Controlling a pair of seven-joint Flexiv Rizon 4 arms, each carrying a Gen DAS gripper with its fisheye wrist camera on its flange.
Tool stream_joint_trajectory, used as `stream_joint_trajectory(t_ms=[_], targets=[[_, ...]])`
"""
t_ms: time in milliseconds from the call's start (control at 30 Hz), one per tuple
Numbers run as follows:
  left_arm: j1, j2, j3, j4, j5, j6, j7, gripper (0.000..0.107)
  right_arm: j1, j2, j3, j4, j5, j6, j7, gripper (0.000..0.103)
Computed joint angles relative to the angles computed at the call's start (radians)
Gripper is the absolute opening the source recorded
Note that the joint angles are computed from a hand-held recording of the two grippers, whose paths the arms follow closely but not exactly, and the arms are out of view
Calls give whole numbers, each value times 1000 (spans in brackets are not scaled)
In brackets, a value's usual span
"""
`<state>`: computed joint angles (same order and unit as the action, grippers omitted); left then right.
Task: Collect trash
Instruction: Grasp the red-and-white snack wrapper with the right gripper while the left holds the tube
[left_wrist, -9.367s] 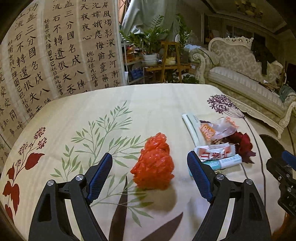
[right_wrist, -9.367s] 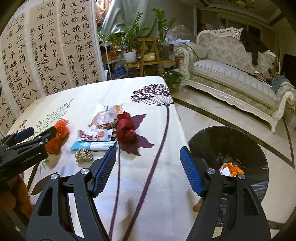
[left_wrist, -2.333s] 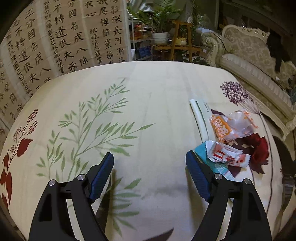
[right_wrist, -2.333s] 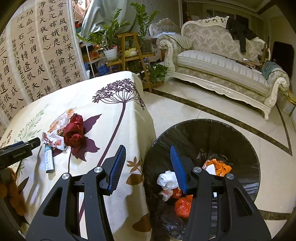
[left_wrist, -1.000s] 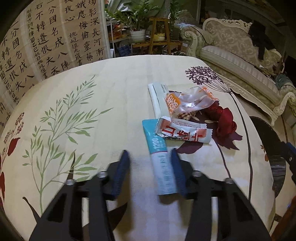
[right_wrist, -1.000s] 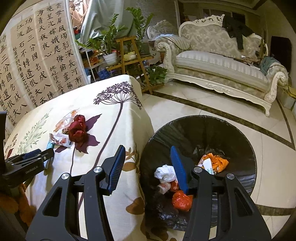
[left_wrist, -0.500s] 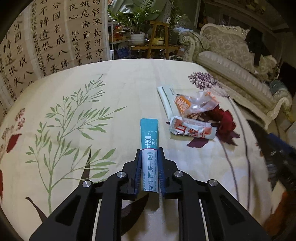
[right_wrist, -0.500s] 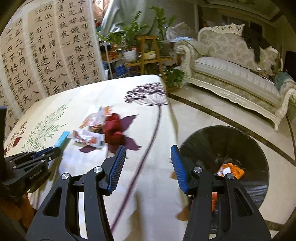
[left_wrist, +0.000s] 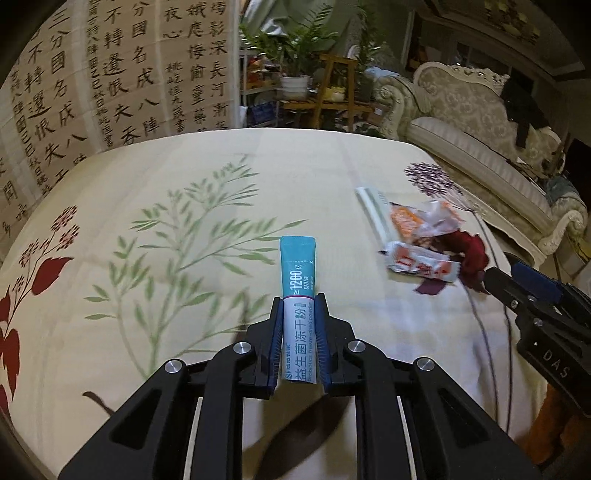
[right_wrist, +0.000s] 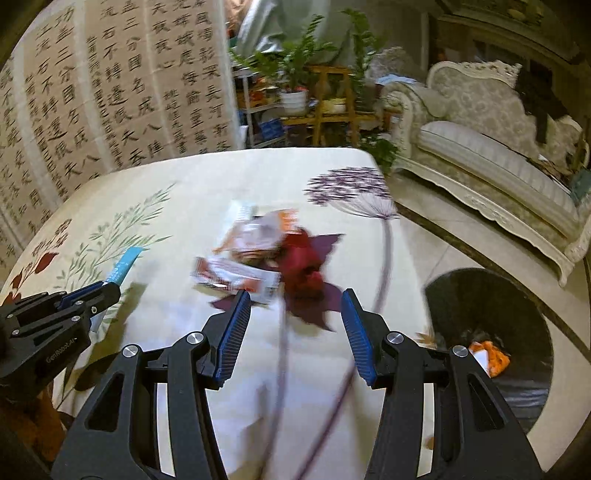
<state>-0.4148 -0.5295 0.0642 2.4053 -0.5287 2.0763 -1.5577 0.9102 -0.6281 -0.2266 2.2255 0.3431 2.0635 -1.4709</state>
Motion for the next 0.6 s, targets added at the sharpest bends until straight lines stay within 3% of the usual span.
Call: stream_joint_trajectory(t_ms=[100, 267, 600], targets=[[42, 5, -11, 21, 33, 10, -23, 18, 25, -13, -8, -23, -8, -21, -3, 50], [127, 10, -33, 50, 113, 30, -76, 18, -5, -23, 16, -51, -54, -49, 24, 50], [238, 4, -62, 57, 242, 36, -145, 18, 140, -84, -200, -93, -26, -129, 99, 50]])
